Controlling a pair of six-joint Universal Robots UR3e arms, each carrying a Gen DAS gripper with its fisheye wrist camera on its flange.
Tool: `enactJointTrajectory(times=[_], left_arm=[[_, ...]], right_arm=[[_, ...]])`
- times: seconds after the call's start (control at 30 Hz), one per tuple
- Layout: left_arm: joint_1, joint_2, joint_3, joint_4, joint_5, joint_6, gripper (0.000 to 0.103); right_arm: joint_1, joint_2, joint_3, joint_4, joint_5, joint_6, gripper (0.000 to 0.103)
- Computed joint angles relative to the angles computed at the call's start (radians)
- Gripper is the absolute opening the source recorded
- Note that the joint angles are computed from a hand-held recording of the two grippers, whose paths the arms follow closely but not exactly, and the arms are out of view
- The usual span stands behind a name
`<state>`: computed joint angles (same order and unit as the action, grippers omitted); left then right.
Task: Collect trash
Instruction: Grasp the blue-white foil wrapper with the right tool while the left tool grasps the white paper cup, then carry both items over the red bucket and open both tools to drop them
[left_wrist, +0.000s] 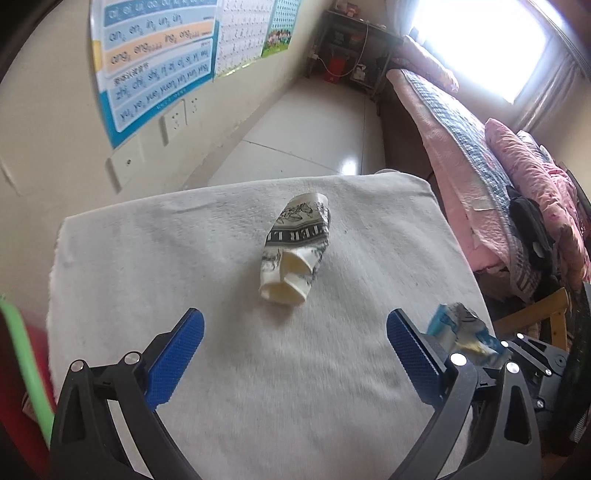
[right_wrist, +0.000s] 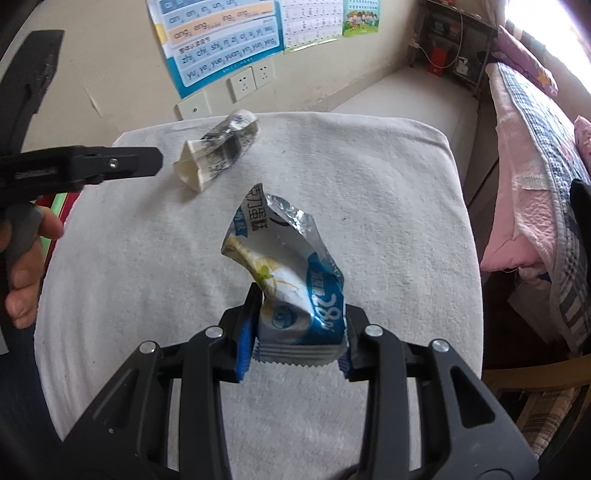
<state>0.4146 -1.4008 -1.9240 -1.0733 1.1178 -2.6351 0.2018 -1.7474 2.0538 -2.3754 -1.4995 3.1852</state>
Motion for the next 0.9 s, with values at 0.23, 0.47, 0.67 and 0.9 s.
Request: enactJointTrajectory(times=[0.23, 0.47, 0.67, 0.9], left_arm=[[-0.086, -0.203, 0.084, 0.129, 0.057, -0.055, 0.093], [-0.138, -0.344, 0.175, 0.172, 0.093, -0.077, 0.076], [-0.136, -0.365, 0.191, 0.156, 0.071, -0.072, 0.040], [-0.116, -0.264, 0.127, 0.134, 0.049, -0.031, 0.033]], right_arm=[[-0.060, 0.038, -0.011, -0.030, 0.040, 0.002, 0.035], [-0.100, 0.069, -0.020, -0.060, 0.069, 0.002, 0.035], [-0.104, 0.076, -0.019, -0.079, 0.078, 0.000, 0.024], [-0.121, 0.048, 0.000, -0.080, 0.117, -0.004, 0.015]])
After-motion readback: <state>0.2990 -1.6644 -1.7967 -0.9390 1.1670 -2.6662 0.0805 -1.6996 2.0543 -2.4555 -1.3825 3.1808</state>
